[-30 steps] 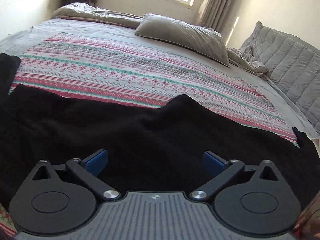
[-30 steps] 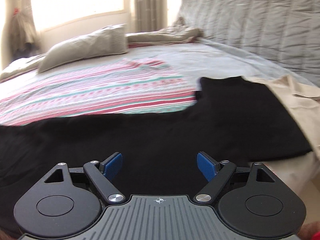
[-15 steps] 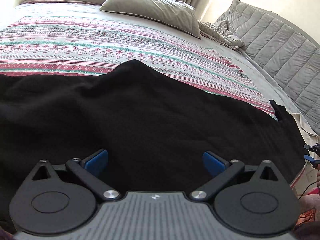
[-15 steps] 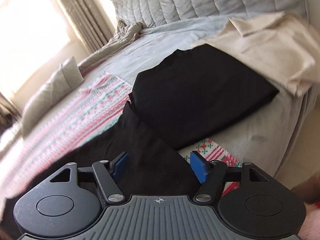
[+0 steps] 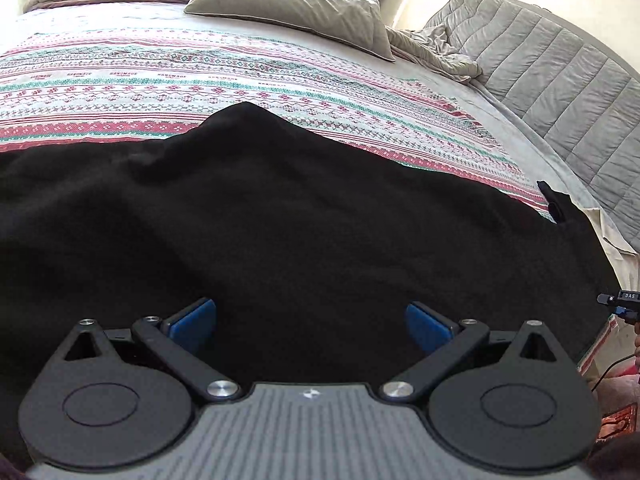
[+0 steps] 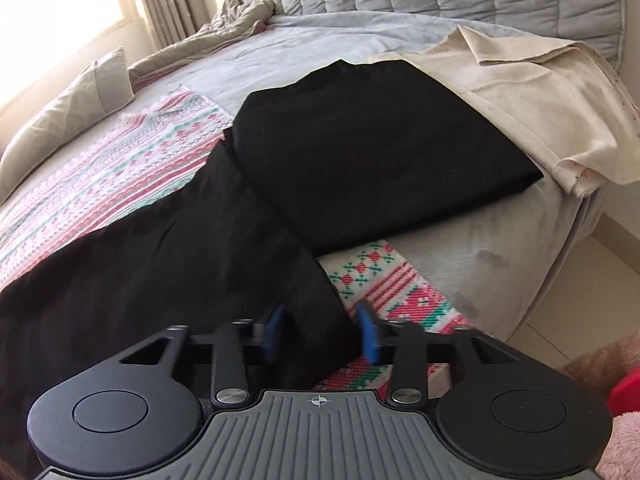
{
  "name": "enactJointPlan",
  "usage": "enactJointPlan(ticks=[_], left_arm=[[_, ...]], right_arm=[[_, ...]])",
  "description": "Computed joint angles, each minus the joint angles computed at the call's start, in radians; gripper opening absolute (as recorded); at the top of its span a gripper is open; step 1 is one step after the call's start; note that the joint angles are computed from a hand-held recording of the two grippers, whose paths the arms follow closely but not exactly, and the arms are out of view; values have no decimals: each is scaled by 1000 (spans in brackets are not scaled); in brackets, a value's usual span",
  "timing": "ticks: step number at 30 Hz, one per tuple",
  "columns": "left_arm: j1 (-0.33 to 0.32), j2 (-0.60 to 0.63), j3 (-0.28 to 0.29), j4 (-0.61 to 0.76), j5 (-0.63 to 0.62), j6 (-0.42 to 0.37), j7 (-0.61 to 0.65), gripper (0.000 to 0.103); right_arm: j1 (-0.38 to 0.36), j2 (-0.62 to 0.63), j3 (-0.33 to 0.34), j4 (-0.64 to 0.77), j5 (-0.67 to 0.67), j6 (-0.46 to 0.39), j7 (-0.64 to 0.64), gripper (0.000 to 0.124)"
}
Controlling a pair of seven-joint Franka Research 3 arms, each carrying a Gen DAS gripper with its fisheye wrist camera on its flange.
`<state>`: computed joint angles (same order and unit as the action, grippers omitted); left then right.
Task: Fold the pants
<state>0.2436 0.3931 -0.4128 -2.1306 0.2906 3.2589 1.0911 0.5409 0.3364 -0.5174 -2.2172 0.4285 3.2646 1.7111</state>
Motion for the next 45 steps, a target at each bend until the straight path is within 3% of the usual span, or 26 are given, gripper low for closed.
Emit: enactJointPlan(ticks=[2, 4, 6, 10, 13, 16, 18, 24, 25, 28, 32, 41, 45], left_arm=[[-4, 4, 1, 3, -1, 4, -3, 103], [31, 15, -36, 6, 3, 9, -3, 103], [126, 51, -136, 16, 19, 18, 6, 103], [357, 193, -395, 55, 82, 20, 8, 103], [419, 287, -488, 90, 117, 6, 11, 103], [450, 374, -554, 129, 135, -19, 34, 103], [450, 417, -575, 153, 133, -28, 52, 100], [477, 581, -668, 226, 109, -62, 120, 88], [480, 607, -682, 238, 100, -70, 131, 85], [484, 677, -721, 272, 70, -98, 164, 77], [477, 737, -760, 312, 24, -146, 224, 70], [437, 776, -765, 354, -53, -108, 274, 61], [383, 735, -712, 376, -55, -87, 247, 46]], right_arm=[[-77, -27, 85, -9, -4, 17, -9, 17], [-78, -41, 101, -18, 11, 47, -31, 15], [-109, -58, 154, -22, 17, 84, -56, 15], [-206, -76, 313, -1, -40, 142, -111, 15], [-221, -62, 386, 47, -74, 128, -181, 15], [-181, -28, 407, 115, -85, 77, -267, 14], [-164, -5, 423, 157, -100, 38, -307, 13], [-285, 54, 645, 252, -152, -91, -418, 11], [-270, 62, 643, 264, -161, -111, -429, 11], [-164, 79, 556, 285, -215, -141, -418, 11], [-248, 86, 681, 299, -172, -171, -500, 11], [-479, 79, 982, 294, 87, -231, -805, 11], [-469, 74, 977, 299, 148, -260, -866, 12]])
